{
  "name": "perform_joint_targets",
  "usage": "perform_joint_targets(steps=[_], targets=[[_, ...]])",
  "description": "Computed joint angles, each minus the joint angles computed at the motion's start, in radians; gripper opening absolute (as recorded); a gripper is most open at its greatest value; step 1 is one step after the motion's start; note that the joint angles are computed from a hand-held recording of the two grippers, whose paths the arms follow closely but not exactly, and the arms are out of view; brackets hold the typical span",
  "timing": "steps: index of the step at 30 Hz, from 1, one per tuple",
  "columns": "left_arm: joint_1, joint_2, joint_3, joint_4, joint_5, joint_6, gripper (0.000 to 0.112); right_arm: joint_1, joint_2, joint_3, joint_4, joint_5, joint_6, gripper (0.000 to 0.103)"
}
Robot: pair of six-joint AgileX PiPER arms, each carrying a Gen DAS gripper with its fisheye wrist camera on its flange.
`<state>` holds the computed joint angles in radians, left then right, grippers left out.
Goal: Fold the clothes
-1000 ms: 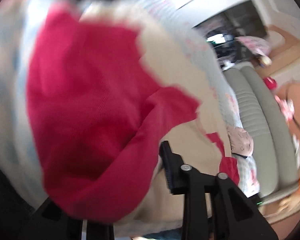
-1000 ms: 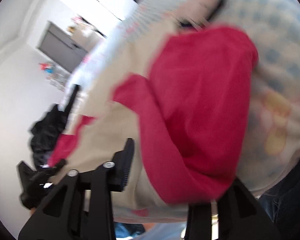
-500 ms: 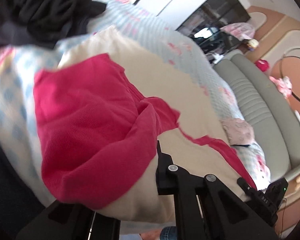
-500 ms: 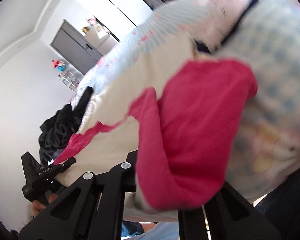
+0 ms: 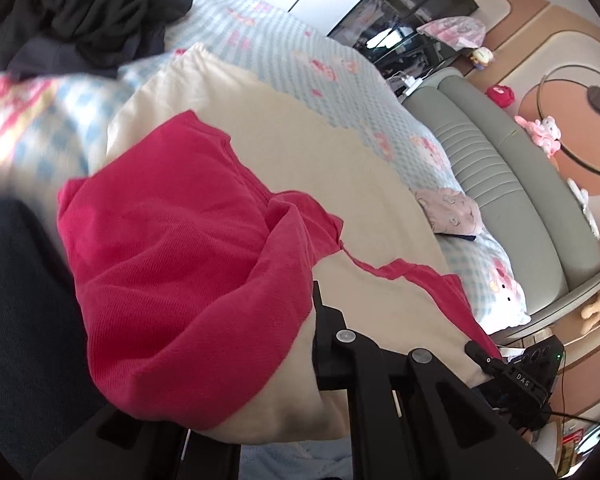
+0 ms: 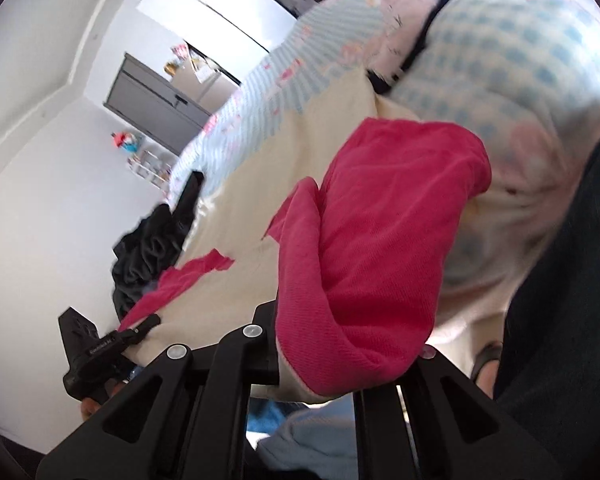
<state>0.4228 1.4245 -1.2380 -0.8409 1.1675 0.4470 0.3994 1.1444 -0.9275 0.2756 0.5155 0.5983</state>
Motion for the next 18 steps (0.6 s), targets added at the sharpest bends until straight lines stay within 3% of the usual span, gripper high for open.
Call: perform_joint_targets(steps=[4,10,18], targets=[[-0.039,-0.016,0.02,0.026,-0.031,-0.006,0.008,-0.02,0.04,-0.044,0.017,0.029,-0.048,0.008],[-0.051,-0.012,-0.014,0.021,-0.025,0.01,0.008,0.034,0.07,-0.113,-0.153,0.081,0.051,0.01],[-0.076,0.043,-0.149,0.024,0.023,-0.011,0.008,-0.027,0.129,-0.215,-0.071,0.121,-0.089,0.01]])
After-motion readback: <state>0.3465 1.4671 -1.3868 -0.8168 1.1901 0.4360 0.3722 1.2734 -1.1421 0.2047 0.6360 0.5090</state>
